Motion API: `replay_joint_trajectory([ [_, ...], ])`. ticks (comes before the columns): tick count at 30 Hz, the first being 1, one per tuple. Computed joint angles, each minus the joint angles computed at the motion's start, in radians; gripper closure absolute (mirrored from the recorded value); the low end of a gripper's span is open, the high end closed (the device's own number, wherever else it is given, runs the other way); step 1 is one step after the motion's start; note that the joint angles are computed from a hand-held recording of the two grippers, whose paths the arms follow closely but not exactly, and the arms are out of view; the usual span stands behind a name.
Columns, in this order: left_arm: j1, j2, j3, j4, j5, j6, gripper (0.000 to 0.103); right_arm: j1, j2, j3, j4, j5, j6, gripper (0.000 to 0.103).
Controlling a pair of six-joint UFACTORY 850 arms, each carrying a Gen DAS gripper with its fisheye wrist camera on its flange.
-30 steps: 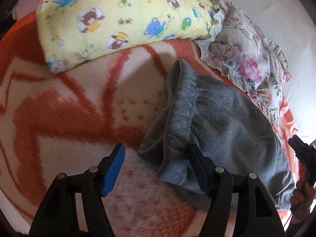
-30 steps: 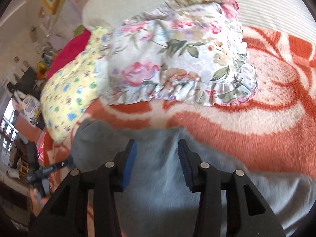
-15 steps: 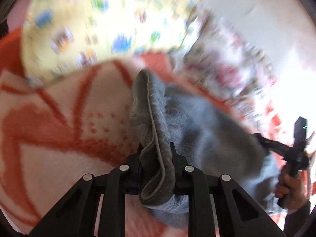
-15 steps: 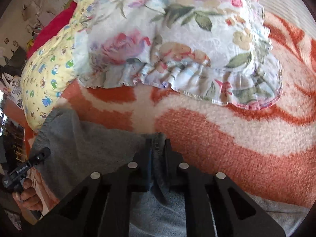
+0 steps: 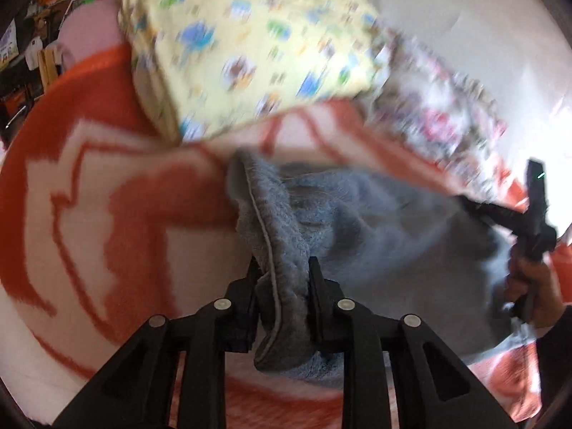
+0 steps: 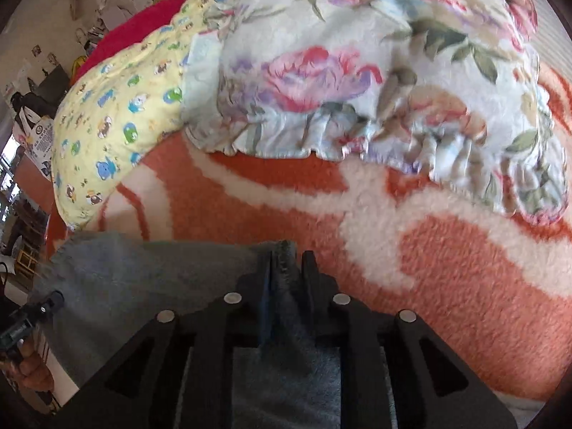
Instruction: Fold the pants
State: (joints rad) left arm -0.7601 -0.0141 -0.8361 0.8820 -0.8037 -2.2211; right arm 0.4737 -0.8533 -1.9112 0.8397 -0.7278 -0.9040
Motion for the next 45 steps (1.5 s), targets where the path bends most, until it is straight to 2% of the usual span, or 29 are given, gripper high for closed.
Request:
replay_joint_trajectory([
  [2, -0.020, 0.009, 0.015, -0.023, -0.020, 0.005, 0.066, -0.018, 0.029, 0.051, 0.080, -0.008, -0.052, 0.080],
  [3, -0.037, 0.017, 0.018, -0.039, -0.052, 0.020, 0.054, -0.029, 0.051, 0.079, 0.116, -0.007, -0.080, 0.077],
  [5, -0.067, 0.021, 0.005, -0.075, -0.140, 0.058, 0.043, -0.061, 0.106, 0.145, 0.190, -0.013, -0.147, 0.074],
  [9, -0.120, 0.018, -0.038, -0.086, -0.269, 0.106, 0.045, -0.157, 0.231, 0.303, 0.316, -0.051, -0.272, 0.069],
  [14, -0.147, -0.058, -0.168, -0.022, -0.319, 0.207, 0.044, -0.285, 0.366, 0.481, 0.400, -0.058, -0.350, 0.064],
  [17, -0.158, -0.094, -0.238, 0.047, -0.299, 0.225, 0.044, -0.361, 0.419, 0.562, 0.408, -0.039, -0.334, 0.062],
  [22, -0.154, -0.213, -0.384, 0.131, -0.146, 0.361, 0.039, -0.478, 0.464, 0.669, 0.434, -0.024, -0.310, 0.062],
  [27, -0.129, -0.384, -0.567, 0.076, 0.050, 0.620, 0.038, -0.562, 0.480, 0.731, 0.470, -0.049, -0.310, 0.062],
  [30, -0.116, -0.495, -0.696, -0.035, 0.104, 0.842, 0.037, -0.591, 0.488, 0.745, 0.461, -0.072, -0.310, 0.062],
  [34, -0.106, -0.600, -0.821, -0.143, 0.101, 1.038, 0.037, -0.617, 0.518, 0.780, 0.470, -0.027, -0.316, 0.061],
  [40, -0.088, -0.681, -0.914, -0.246, 0.072, 1.196, 0.037, -0.657, 0.516, 0.777, 0.495, 0.086, -0.284, 0.061],
  [45, -0.079, -0.751, -0.991, -0.302, 0.010, 1.275, 0.039, -0.682, 0.437, 0.698, 0.473, 0.083, -0.203, 0.061],
])
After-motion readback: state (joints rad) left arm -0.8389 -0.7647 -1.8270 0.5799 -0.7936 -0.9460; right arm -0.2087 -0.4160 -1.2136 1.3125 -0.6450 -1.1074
